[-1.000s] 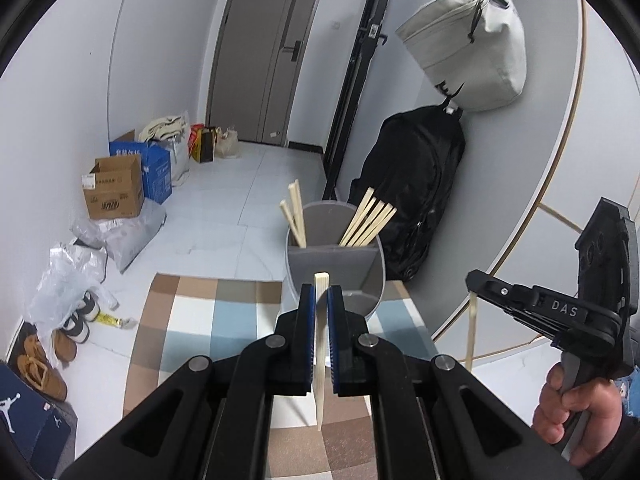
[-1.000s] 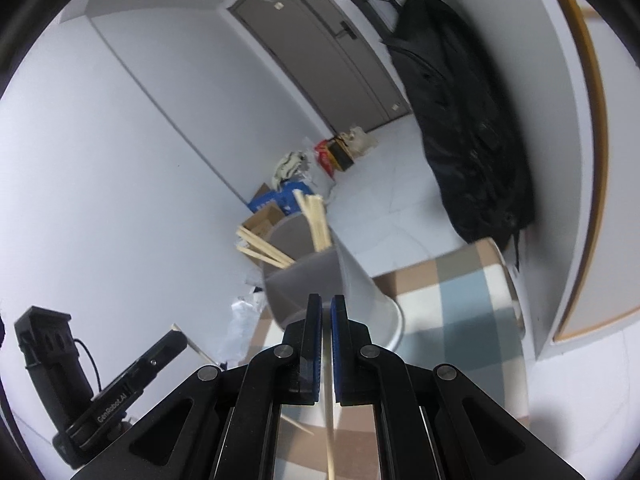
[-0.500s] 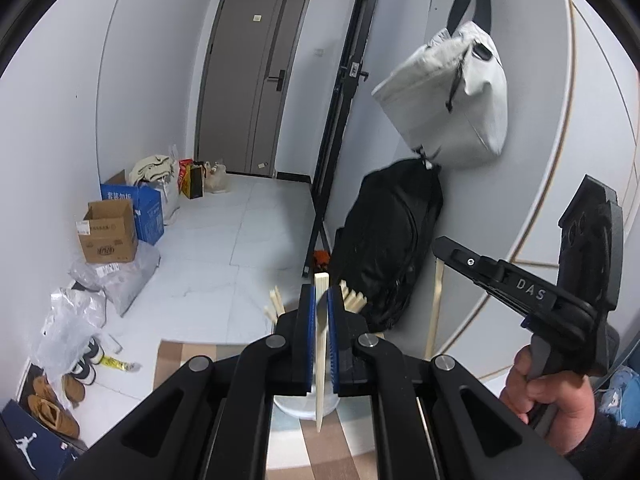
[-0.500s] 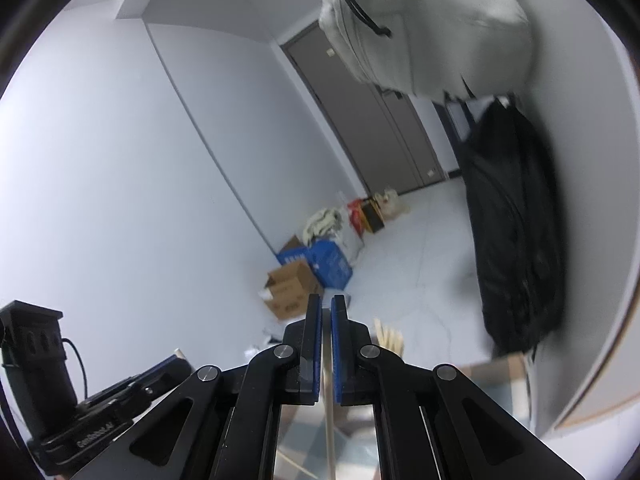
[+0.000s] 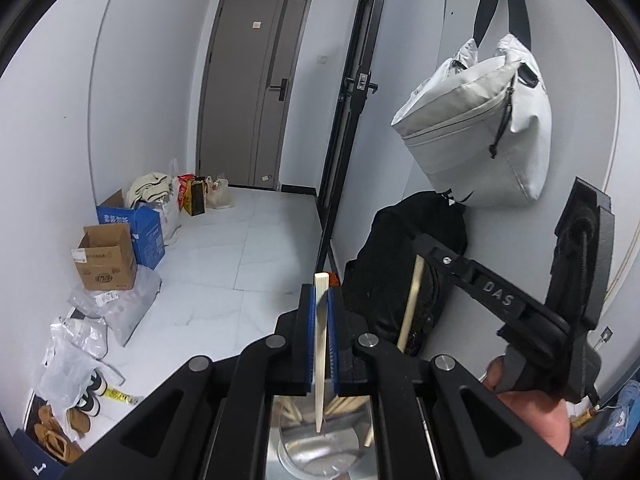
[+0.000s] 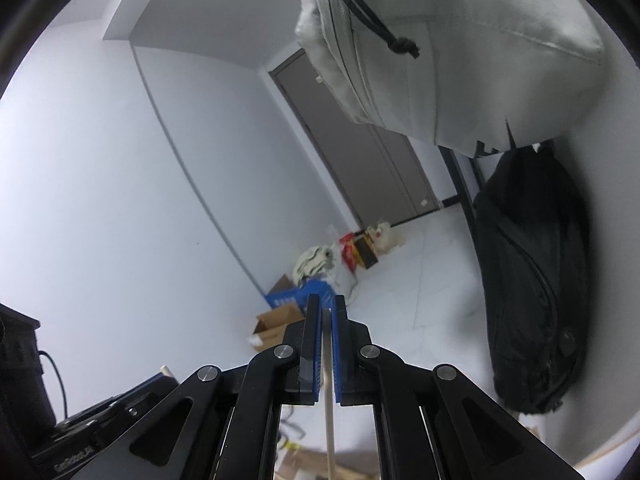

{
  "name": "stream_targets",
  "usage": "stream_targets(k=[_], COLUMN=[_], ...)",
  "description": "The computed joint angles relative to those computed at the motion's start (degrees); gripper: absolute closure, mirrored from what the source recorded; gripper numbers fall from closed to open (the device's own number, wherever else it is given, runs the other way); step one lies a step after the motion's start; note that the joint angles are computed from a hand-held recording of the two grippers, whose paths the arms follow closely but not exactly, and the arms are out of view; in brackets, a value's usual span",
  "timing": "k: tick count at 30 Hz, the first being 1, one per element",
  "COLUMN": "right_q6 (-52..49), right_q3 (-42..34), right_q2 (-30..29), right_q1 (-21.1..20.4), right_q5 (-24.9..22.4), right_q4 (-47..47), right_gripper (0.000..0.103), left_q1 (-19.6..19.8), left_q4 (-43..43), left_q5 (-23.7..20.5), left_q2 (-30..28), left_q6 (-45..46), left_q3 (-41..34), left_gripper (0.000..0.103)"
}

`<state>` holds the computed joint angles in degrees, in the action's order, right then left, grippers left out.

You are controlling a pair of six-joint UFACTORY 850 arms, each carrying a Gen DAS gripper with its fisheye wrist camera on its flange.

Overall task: Organize utensils
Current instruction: 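Raise both held chopsticks and carry them over the utensil holder, then open both tools over the utensil holder to drop the chopsticks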

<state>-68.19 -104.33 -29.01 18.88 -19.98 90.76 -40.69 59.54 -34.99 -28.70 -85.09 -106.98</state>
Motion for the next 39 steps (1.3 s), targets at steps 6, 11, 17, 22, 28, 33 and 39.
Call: stream_targets(k=[6,11,17,22,28,33,39], right_q6=[-9.5,-18.9,-19.9,-27.6,-46.7,-49.4,-43.2], right_q3=[-3.5,-3.1,-4.1,-2.9,0.5,2.2,1.8], right_q2=[-3.8,-4.5,-5.7,-5.3,-4.0,-3.6,-3.9], right_q1=[1.3,2.3,2.8,3.2,4.0,3.8,3.5], right_q5=[4.0,5.9,6.4,6.0,4.3,3.1,3.0], right_q4=[8.1,16.4,17.0,23.2,38.7,40.3,33.1], right_gripper=[0.099,0.099,0.099,0.099,0.099,0.1,0.1], left_q1=[1.3,2.0,2.5,2.8,2.8,3.0,3.1], left_q4=[0.2,-0.7,0.0,3.4,7.8,7.5,3.8], left_q5=[2.3,4.2,5.3,8.3,10.0,10.3,10.2], left_q2=[-1.2,-1.5,-2.4,-1.7,-1.4,-1.7,-1.9], left_q6=[0.6,1.1,2.0,-1.1,-5.5,-5.1,-1.6], left_q3=[-0.3,0.3,-0.1,1.9,3.8,4.6,5.0], left_gripper=[0.101,0.101,0.101,0.101,0.101,0.101,0.101])
